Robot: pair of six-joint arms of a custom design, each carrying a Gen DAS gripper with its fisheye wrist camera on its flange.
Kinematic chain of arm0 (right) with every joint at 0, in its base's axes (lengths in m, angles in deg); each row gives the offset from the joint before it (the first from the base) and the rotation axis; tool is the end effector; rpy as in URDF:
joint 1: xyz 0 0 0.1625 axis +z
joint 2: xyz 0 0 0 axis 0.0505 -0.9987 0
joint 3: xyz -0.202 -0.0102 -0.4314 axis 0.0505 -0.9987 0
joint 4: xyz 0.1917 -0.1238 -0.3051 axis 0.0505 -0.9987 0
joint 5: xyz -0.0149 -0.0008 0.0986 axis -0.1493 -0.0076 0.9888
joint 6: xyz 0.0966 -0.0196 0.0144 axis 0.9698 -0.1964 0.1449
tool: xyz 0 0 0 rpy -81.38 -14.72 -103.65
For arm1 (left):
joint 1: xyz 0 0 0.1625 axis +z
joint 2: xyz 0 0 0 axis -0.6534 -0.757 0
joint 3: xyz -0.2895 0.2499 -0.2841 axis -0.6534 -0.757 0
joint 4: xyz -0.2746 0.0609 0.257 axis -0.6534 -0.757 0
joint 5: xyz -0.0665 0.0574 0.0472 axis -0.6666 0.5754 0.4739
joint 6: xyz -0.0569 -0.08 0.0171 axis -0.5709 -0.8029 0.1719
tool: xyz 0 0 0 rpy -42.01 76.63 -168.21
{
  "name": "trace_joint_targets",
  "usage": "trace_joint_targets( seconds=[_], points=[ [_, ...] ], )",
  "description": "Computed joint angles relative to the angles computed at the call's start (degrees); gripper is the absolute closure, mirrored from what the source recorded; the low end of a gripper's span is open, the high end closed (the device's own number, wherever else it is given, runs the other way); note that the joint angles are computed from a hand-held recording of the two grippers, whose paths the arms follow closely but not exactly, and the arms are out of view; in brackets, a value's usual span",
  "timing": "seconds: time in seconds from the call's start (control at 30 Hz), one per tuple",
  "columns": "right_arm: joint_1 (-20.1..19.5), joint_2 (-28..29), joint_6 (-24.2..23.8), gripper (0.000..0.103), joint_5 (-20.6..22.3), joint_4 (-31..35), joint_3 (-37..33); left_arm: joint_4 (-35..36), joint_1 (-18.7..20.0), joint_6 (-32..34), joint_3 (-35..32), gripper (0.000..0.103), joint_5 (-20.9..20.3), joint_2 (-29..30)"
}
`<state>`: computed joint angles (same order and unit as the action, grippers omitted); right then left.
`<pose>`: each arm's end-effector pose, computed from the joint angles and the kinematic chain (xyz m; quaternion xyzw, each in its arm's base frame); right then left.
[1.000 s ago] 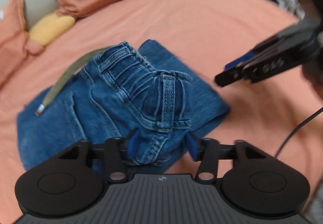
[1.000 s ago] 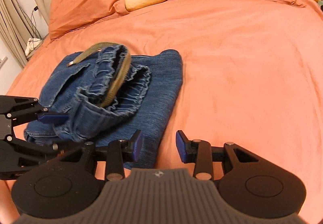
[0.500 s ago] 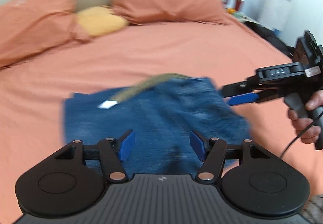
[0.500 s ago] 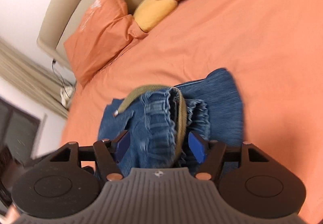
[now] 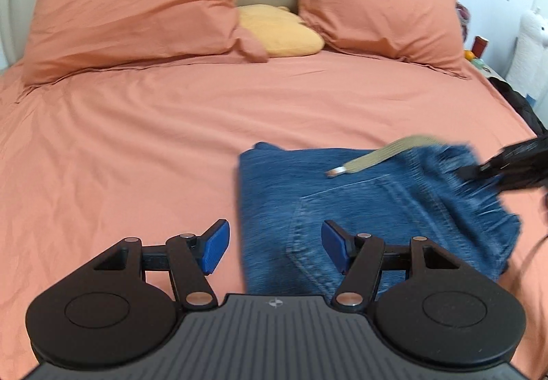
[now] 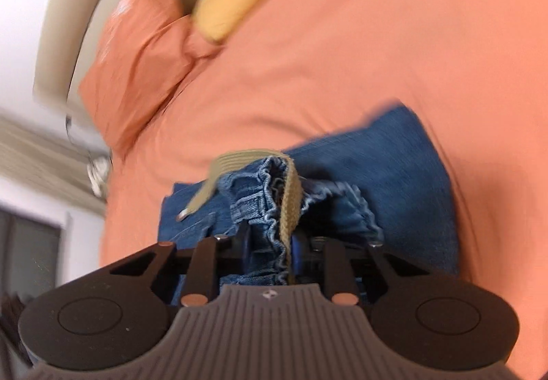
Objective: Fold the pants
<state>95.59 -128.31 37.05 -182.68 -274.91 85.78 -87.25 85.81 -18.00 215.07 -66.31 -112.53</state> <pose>0.1653 -0.4003 0.2269 -0.1424 -0.9232 0.3529 0.0530 -0.1683 -0.4377 0.2698 0.3445 0.8836 -0.2104 0.2374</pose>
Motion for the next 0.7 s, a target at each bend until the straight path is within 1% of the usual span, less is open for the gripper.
trace_joint_targets(
  seconds=[0.1, 0.17, 0.23, 0.3, 0.4, 0.5, 0.63, 0.7],
  points=[
    [7.8, -2.7, -2.1, 0.087, -6.0, 11.5, -6.5, -1.0, 1.4, -0.4, -0.2, 0.036, -0.6, 0.2],
    [12.0, -3.7, -2.4, 0.087, -8.4, 16.6, -10.4, -1.8, 2.3, -1.3, -0.5, 0.037, -1.8, 0.4],
    [14.0, -4.9, -2.5, 0.088, -8.7, 17.6, -12.0, -2.9, 2.7, -2.3, -0.7, 0.037, -3.0, 0.6],
    [14.5, -6.1, -1.1, 0.088, -10.4, 18.4, -12.4, -3.4, 3.2, -2.8, -0.9, 0.037, -4.2, 0.9],
    [12.2, -7.9, 1.7, 0.088, -12.7, 19.0, -9.9, -5.6, 3.3, -2.1, -0.9, 0.042, -5.1, 2.4],
    [7.6, -9.0, 4.1, 0.089, -12.9, 16.8, -5.2, -7.7, 3.6, -1.0, -1.3, 0.043, -6.0, 4.7],
    [0.3, -8.4, 3.3, 0.09, -9.9, 7.8, 1.5, -10.8, 3.9, 2.0, -2.2, 0.047, -6.1, 8.7],
    [-2.2, -7.5, 1.6, 0.091, -9.2, 5.0, 2.9, -12.8, 4.5, 3.8, -2.8, 0.047, -6.4, 10.7]
  ],
)
